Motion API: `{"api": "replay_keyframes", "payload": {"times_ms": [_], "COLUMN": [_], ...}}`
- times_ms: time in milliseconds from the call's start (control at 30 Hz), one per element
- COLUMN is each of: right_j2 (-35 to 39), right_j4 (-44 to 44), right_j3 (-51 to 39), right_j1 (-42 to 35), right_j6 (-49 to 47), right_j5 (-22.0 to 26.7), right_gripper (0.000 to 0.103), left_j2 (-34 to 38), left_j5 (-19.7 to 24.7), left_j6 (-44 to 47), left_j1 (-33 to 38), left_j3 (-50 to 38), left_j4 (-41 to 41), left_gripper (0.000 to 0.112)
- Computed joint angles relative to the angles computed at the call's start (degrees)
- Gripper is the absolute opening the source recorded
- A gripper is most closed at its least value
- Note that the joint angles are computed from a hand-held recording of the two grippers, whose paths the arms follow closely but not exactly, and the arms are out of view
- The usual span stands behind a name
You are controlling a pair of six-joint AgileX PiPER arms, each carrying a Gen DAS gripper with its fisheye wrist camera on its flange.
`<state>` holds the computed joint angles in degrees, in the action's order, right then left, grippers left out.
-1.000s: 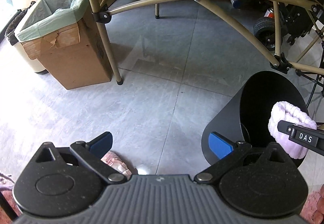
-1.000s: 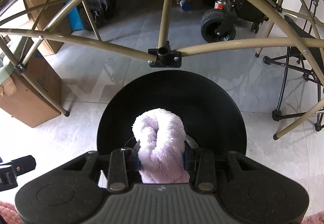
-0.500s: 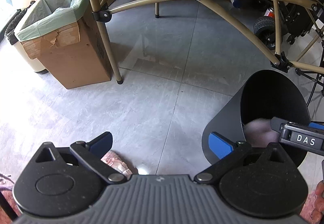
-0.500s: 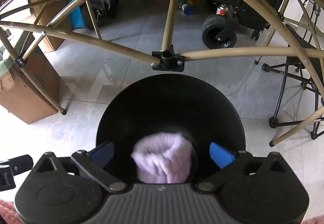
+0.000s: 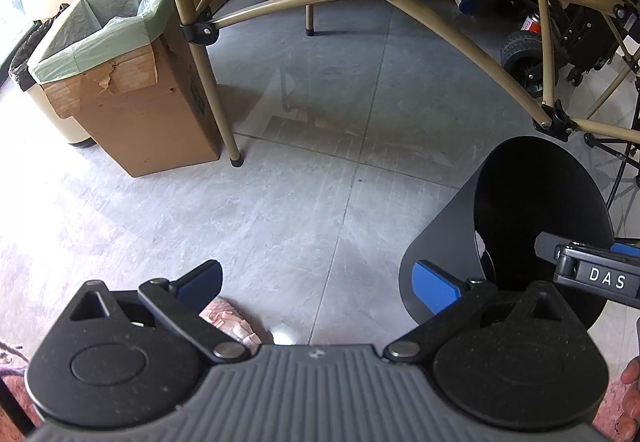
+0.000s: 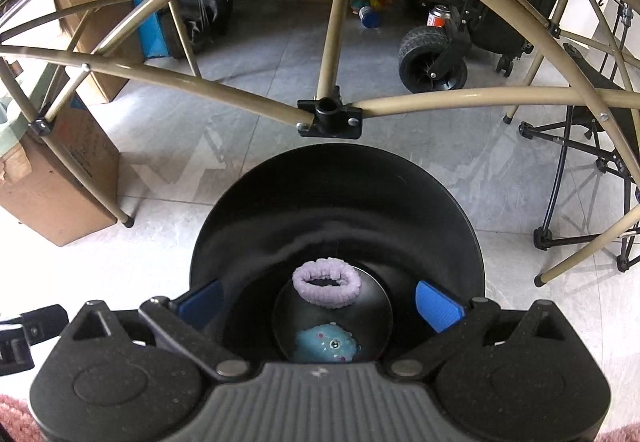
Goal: Collect trash
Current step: 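Open the right tool to drop the headband into the bin, then raise both tools back toward the table items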
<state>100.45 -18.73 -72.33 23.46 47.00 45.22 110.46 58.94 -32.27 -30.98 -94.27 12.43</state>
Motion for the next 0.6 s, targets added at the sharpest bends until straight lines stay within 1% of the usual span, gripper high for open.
{"api": "replay_keyframes", "payload": {"times_ms": [233, 433, 600], "right_j2": [-2.01, -7.7, -14.71], "right_j4": [-0.62, -3.62, -10.26], "right_j3": [1.48, 5.32, 8.79], "right_j1": [0.12, 0.53, 2.06], "right_j6": [0.81, 3.39, 8.73], "right_j5": [-0.5, -2.94, -4.6], "right_gripper": [0.103, 0.103, 0.103], "left_j2": [-1.14, -4.47, -8.42], "left_j5": [-0.8, -3.46, -6.75], "left_j6": [-1.27, -3.65, -10.04], "left_j1": [-1.28, -2.96, -6.48], "left_j3": [0.25, 1.73, 3.88], "left_j4": [1.29, 3.44, 11.26], "left_gripper": [0.103, 0.103, 0.103]}}
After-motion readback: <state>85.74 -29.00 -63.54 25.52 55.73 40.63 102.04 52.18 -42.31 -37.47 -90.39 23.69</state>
